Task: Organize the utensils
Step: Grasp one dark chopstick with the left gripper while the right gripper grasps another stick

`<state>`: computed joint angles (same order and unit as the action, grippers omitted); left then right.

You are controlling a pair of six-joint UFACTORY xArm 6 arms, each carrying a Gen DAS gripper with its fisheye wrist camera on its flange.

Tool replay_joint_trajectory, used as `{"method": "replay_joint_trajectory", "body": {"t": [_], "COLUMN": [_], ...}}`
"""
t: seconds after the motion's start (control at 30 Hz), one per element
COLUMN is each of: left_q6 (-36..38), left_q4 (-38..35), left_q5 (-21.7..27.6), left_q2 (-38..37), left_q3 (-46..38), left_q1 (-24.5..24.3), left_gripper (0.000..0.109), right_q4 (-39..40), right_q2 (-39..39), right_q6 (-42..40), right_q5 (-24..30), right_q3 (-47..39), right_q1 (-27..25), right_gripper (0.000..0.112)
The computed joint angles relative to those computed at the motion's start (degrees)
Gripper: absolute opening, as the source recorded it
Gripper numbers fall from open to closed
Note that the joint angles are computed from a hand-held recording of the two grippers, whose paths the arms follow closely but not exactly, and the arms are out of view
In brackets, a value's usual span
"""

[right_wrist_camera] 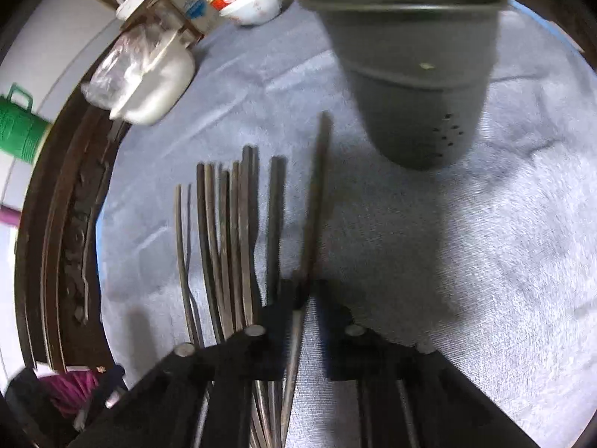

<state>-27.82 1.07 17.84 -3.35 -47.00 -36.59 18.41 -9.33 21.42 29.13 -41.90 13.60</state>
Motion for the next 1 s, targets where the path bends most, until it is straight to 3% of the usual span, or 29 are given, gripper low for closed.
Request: {"method": "replay_joint_trajectory", "body": {"t": [0.2,0.27,0.53,0.6,0.67,0.73,0.8,0.83,0.87,1.0], "left_q6": [1.81,1.60,2.54,1.11,1.53,0.89,0.31,0.81,1.73,4.10], "left_q4": [-0.69,-0.49,-2.08,-1.27,-2.48,-1.85,0.38,-0.06,-1.15,-3.95], "left_q5": [4.38,6.19,18.07,21.22,25.63,28.80,30.85,31.38,32.15,31.07], "left_q2": [4.32,6.08,16.61,18.73,21.58,23.58,24.52,24.71,24.76,20.96], "left_q3": [-5.98,-8.47,-24.28,-27.51,-31.52,-34.36,-36.17,-36.57,-36.79,-31.43], "left_q1": [-0.22,-0.33,-1.25,-1.24,-1.17,-1.46,-2.02,-2.06,-1.96,-1.41], "left_gripper": [0.103,0.103,0.101,0.093,0.070,0.059,0.040,0.016,0.007,0.006], "right_q4": [-6.62,-4.71,1.96,4.24,7.47,9.25,10.64,10.78,10.54,6.74], "right_q2": [-1.87,-2.21,-5.18,-6.12,-7.02,-7.92,-10.38,-10.53,-11.03,-9.72], "right_q6": [-3.79,-8.66,-12.18,-14.20,-16.64,-18.67,-21.09,-21.81,-23.07,-22.65], "right_q5": [7.83,10.80,9.60,9.15,8.46,8.57,9.44,9.65,10.43,12.40], "right_q3": [-0.96,-1.42,1.76,2.93,4.26,5.15,7.18,7.31,7.56,5.66], "right_q1": [-0.77,-1.22,-2.87,-3.74,-4.56,-5.52,-6.98,-7.15,-7.88,-7.23], "right_gripper": [0.009,0.010,0.012,0.012,0.012,0.012,0.012,0.012,0.012,0.011]}}
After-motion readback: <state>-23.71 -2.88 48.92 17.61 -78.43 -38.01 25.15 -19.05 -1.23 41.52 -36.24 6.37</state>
